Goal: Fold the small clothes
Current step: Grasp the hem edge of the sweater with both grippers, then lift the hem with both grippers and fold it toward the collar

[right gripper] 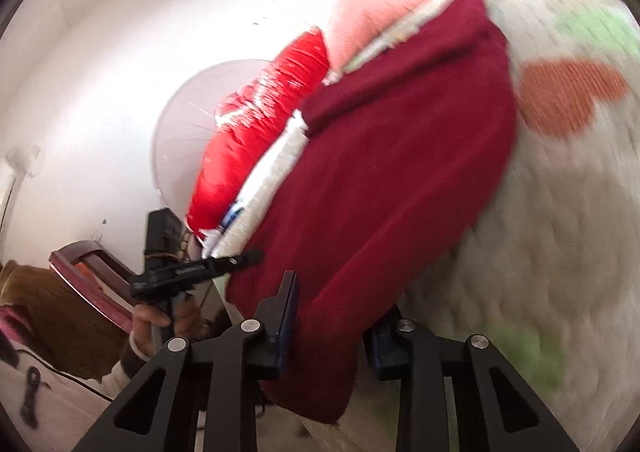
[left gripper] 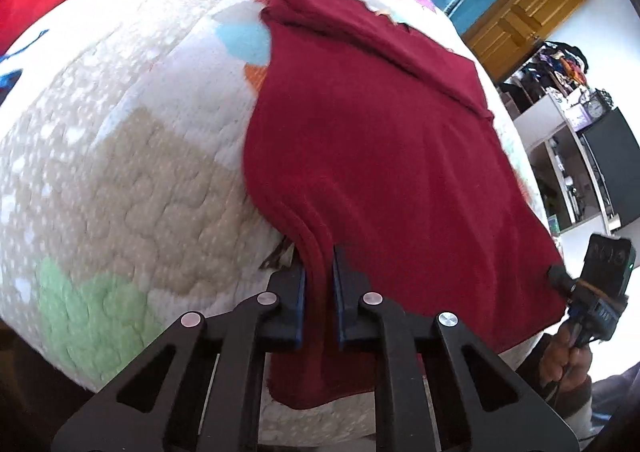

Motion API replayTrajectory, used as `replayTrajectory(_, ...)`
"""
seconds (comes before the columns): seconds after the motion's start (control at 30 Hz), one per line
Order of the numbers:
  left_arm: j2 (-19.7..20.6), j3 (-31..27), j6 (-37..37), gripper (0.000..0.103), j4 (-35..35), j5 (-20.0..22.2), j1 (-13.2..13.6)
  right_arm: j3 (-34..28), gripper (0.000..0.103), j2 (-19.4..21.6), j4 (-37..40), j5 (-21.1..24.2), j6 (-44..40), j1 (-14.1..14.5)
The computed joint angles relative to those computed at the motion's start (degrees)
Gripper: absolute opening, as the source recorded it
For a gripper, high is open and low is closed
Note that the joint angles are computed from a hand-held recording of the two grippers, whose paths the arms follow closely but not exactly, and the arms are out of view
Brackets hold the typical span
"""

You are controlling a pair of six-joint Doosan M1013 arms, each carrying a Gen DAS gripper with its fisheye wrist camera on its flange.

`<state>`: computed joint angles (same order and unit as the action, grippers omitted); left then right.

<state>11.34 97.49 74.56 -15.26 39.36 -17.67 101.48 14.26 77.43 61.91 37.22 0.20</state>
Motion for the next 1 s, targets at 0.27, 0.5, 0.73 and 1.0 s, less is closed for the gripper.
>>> replayTrajectory(0.27,1.22,-5.23,2.60,0.010,0.21,-2.29,0.52,-4.56,0.022,1.66,6.58,0.32,-4.90,-0.53)
replayTrajectory(0.5,5.97,-13.15,3.51,0.009,-0.01,-3.41,1.79,-12.87,0.018,6.23,5.82,-3.74,-2.36,-0.19)
replayTrajectory(0.73,15.49,-26.70,-4.86,0.009,7.43,0.41,2.86,-25.28,0.018,14.22,2.61,-9.17,7.70,-0.17)
replayTrajectory(1.0,25.47,-40.13,-8.32,0.012,3.09,11.54,5.99,-41.53,0.031,25.04,-13.82,-10.99,30.45,0.87)
